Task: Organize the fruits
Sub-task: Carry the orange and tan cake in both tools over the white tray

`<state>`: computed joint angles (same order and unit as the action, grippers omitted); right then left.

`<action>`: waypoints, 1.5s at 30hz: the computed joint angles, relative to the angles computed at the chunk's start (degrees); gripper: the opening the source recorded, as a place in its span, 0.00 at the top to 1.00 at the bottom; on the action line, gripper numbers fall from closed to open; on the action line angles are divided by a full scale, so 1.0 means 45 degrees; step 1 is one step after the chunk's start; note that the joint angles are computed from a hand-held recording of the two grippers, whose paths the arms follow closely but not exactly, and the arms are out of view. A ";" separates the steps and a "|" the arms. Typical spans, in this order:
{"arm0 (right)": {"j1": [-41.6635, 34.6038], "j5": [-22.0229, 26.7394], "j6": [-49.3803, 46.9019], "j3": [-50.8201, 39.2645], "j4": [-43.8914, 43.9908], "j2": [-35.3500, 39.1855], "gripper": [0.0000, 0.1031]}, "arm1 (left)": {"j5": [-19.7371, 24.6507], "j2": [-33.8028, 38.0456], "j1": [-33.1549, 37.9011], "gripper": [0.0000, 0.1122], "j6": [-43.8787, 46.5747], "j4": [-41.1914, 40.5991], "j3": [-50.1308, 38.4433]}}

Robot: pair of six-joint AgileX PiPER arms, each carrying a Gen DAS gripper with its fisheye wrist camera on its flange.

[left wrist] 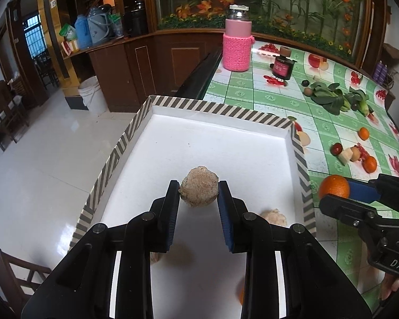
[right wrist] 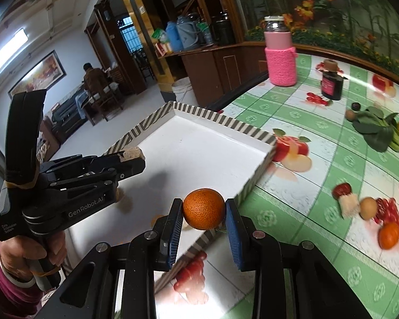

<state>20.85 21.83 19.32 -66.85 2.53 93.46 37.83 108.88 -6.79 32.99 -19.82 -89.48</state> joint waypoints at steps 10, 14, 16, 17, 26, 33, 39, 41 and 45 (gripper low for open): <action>-0.0134 0.0437 -0.0453 -0.1178 0.0061 0.1011 0.70 | 0.0290 0.0613 -0.0116 0.75 -0.0665 0.0562 -0.0875; -0.0259 0.0639 -0.0767 -0.1669 0.0161 0.1463 0.70 | 0.0612 0.0859 -0.0078 0.75 -0.0813 0.0620 -0.1280; -0.0361 0.0852 -0.1073 -0.1914 0.0350 0.1689 0.70 | 0.1013 0.1022 -0.0029 0.75 -0.0889 0.0584 -0.1616; -0.0384 0.0929 -0.1139 -0.1989 0.0390 0.1731 0.70 | 0.1154 0.1035 0.0003 0.75 -0.0844 0.0525 -0.1686; -0.0662 0.2002 -0.1741 -0.3114 0.0397 0.2151 0.70 | 0.2343 0.1122 0.0066 0.75 -0.0637 0.0422 -0.2719; -0.0889 0.2544 -0.2256 -0.4325 0.0777 0.3330 0.70 | 0.3288 0.2538 -0.0601 0.75 -0.1787 0.1444 -0.4323; -0.0761 0.2661 -0.2220 -0.4740 0.0446 0.3994 0.70 | 0.3565 0.3322 -0.0685 0.75 -0.2608 0.2060 -0.4971; -0.0611 0.2650 -0.1848 -0.4764 -0.0126 0.3999 0.70 | 0.3520 0.3363 -0.0740 0.75 -0.2763 0.2294 -0.4984; -0.0795 0.2276 -0.2287 -0.4287 0.0691 0.3717 0.70 | 0.3869 0.3614 -0.0683 0.75 -0.3047 0.2331 -0.5305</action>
<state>17.27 32.07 9.03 -86.14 5.63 110.18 55.24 125.15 -9.86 19.27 -9.33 -113.35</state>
